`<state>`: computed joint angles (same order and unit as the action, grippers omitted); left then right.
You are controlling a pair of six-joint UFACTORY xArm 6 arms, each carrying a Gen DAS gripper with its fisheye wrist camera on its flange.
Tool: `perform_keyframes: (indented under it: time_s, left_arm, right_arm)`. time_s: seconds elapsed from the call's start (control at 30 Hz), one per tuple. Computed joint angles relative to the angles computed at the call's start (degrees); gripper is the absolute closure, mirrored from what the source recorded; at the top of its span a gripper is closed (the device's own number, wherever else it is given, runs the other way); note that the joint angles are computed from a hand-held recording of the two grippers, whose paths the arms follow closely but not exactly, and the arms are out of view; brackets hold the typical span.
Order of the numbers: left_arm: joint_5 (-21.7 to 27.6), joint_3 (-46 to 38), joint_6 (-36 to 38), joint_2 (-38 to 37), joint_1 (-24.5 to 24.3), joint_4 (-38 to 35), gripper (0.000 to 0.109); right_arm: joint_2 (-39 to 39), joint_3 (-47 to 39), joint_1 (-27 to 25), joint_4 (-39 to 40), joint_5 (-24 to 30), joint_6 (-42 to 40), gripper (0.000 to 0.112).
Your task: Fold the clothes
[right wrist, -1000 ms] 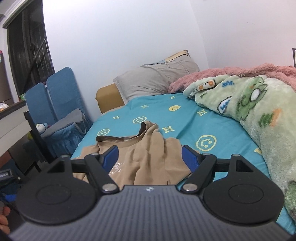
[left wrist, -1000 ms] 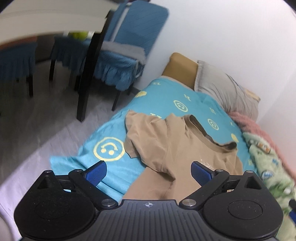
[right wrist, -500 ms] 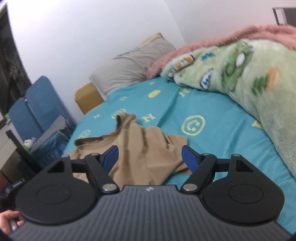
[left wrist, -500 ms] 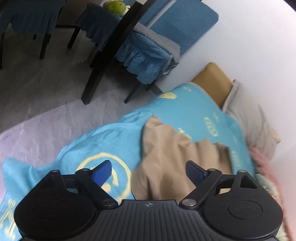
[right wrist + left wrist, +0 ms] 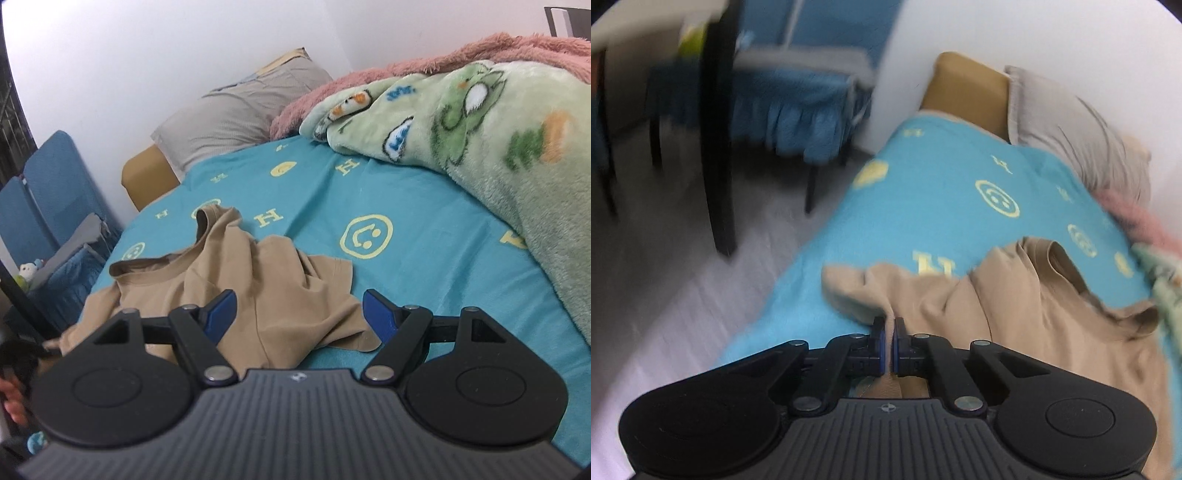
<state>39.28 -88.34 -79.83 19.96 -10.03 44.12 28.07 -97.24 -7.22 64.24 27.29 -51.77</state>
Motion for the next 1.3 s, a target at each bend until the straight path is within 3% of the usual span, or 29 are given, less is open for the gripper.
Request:
perform_keyframes:
  time_s: [0.17,0.3,0.4,0.47,0.67,0.73,0.9,1.0,1.1,1.3]
  left_arm:
    - [26.3,-24.6,12.0,13.2,-2.9,8.9,0.105]
    - [30.7,-34.3,14.8,20.3,-2.5,6.5,0.104]
    - [26.0,-27.8,10.9,16.8,-2.7,3.9,0.087]
    - [21.6,-21.4,7.0,13.0,-3.1,3.3,0.064]
    - [13.5,-1.8,-0.7,-4.1,-9.9,4.9,0.039]
    - [14.7,2.6,-3.9,-9.4,-14.5,6.6,0.032]
    - [21.1,5.7,-10.0,-16.1,-26.6,8.7,0.027]
    - [21.9,5.8,-14.0,-17.4,-31.6,9.5,0.026]
    - [20.4,7.5,-17.7,-18.9,-33.8,9.4,0.025]
    - [15.9,13.1,-23.1,-22.2,-33.9,8.9,0.025]
  right_arm:
    - [1.0,-0.7,0.4,-1.2,-0.6,0.3,0.036]
    - [1.8,-1.3,1.1,-1.7,-2.2,-0.7,0.036]
    - [2.0,-1.5,1.2,-0.2,-2.5,-3.3,0.036]
    - [2.2,-1.8,1.3,0.8,-2.5,-4.6,0.036]
    - [2.3,-2.5,1.2,1.9,-0.4,-7.1,0.036]
    - [2.2,-2.9,0.4,2.0,2.4,-5.6,0.036]
    - [3.4,-6.1,-2.8,1.1,12.0,2.6,0.036]
    - [4.6,-8.6,-5.2,0.7,17.4,9.9,0.035]
    - [7.1,-12.7,-8.2,1.7,25.2,19.3,0.034]
    - [12.5,-17.6,-10.3,5.2,34.1,32.7,0.034]
